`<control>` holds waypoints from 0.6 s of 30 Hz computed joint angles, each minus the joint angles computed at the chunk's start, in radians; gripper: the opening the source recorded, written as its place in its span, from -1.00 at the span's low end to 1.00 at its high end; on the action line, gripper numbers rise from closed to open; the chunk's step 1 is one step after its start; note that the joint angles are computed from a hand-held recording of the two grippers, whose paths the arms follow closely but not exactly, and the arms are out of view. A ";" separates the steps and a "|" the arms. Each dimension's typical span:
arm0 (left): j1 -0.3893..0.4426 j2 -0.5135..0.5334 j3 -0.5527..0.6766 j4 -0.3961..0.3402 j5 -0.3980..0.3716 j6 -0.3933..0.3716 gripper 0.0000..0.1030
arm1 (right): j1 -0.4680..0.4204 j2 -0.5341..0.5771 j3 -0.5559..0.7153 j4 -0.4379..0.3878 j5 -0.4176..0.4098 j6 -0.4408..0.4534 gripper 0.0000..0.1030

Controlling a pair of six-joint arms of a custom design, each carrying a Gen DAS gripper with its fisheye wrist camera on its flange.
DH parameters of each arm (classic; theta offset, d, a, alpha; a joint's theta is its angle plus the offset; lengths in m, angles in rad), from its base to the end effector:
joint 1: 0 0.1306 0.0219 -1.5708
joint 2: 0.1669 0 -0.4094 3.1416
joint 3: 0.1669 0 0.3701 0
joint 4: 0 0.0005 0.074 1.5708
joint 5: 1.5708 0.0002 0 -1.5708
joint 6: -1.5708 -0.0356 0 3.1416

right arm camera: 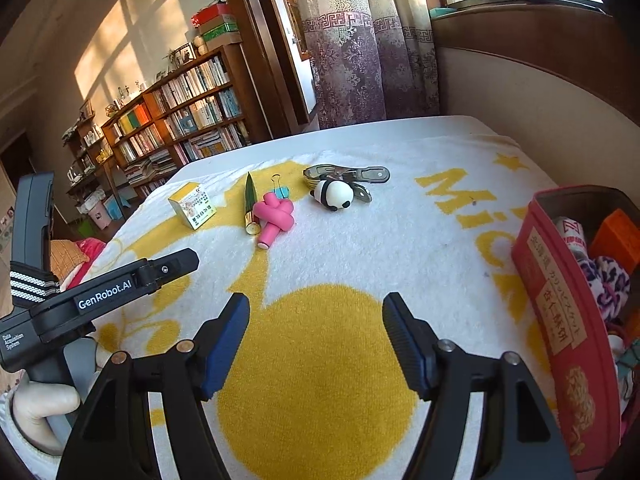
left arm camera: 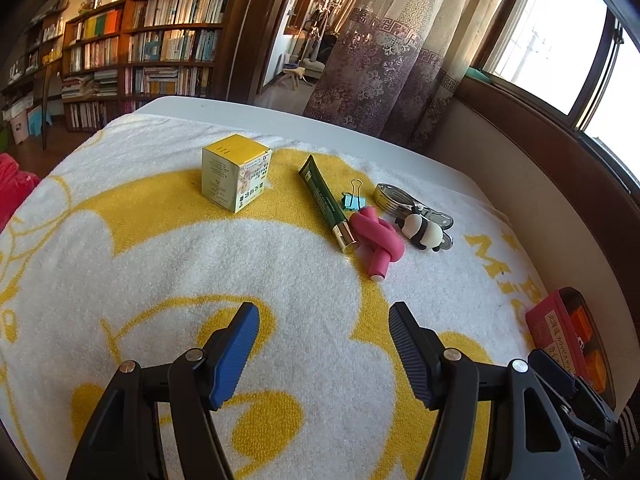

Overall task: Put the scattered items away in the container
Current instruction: 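Withdraw both tools from tin toward yellow medicine box and metal clip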

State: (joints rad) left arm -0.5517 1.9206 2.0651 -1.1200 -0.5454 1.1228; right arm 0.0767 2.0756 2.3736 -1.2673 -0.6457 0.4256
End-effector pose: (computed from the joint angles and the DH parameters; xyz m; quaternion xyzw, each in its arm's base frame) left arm 0.5619 -0.3248 0.4533 -0.3351 0.8612 -0.0374 0.3804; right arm 0.6846 0.0736 0.4752 -0.3161 0.8540 0.2497 0.3293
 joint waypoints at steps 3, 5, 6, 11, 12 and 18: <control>-0.003 -0.012 -0.009 0.017 -0.012 0.004 0.34 | -0.004 -0.007 -0.013 0.053 0.021 -0.031 0.41; 0.001 -0.026 -0.022 0.025 -0.014 0.013 0.34 | -0.006 -0.008 -0.018 0.078 0.039 -0.048 0.41; 0.005 -0.035 -0.032 0.032 -0.016 0.015 0.34 | -0.006 -0.005 -0.017 0.084 0.049 -0.053 0.41; 0.040 -0.061 -0.041 -0.040 -0.061 0.005 0.34 | -0.005 0.042 0.060 -0.001 0.061 -0.052 0.42; 0.052 -0.057 -0.031 -0.072 -0.067 -0.001 0.34 | -0.006 0.051 0.078 -0.022 0.051 -0.050 0.42; 0.130 0.008 0.059 -0.178 -0.090 -0.115 0.34 | -0.010 0.029 0.047 0.001 0.025 -0.052 0.44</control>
State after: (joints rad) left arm -0.4221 1.9287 2.1240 -1.2983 -0.6352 1.0075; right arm 0.0671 2.1044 2.4210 -1.2660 -0.6208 0.3736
